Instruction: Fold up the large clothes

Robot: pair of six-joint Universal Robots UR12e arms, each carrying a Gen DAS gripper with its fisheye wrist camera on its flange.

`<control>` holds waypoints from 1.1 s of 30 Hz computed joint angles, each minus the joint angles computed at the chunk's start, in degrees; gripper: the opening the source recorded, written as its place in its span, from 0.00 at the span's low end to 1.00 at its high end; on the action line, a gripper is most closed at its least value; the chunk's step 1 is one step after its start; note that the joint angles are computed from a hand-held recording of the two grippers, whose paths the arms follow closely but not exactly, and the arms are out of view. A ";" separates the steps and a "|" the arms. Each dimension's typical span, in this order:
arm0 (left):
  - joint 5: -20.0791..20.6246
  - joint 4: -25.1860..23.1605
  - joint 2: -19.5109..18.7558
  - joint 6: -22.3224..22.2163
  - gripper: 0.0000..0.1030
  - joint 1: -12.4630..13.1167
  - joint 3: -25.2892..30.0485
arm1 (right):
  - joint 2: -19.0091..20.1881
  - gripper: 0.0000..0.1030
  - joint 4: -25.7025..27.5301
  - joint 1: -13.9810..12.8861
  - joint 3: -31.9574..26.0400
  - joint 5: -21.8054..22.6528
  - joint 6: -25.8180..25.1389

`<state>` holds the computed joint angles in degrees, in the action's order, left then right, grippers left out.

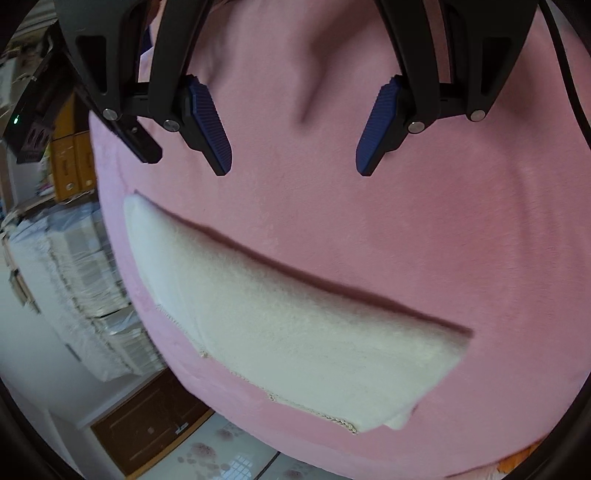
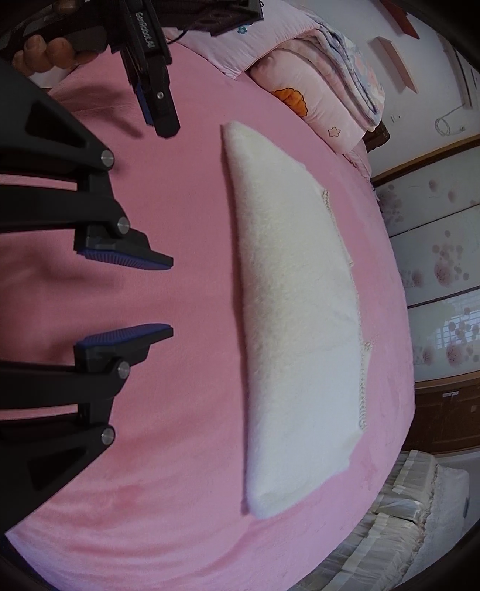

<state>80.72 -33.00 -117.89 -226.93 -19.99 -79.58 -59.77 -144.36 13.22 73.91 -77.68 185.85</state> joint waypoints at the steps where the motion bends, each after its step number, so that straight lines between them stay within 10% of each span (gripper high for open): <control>1: -1.27 2.36 -0.65 -0.90 0.66 0.46 -0.17 | 0.48 0.29 -0.94 0.16 -0.39 -0.16 -0.04; 16: -5.39 27.51 -9.73 -15.75 0.66 4.95 0.85 | 8.89 0.29 -6.75 1.03 -9.87 0.30 1.52; 29: -0.60 25.06 -15.71 -16.17 0.66 5.79 10.33 | 12.31 0.29 -8.58 1.12 -14.27 1.80 0.44; 33: 2.77 21.03 -15.17 -16.72 0.43 5.30 10.91 | 13.34 0.29 -7.89 1.03 -16.34 2.20 -0.22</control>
<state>83.49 -11.96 -133.06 -243.65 -14.69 -68.67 -46.43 -152.25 14.25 57.57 -75.48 185.63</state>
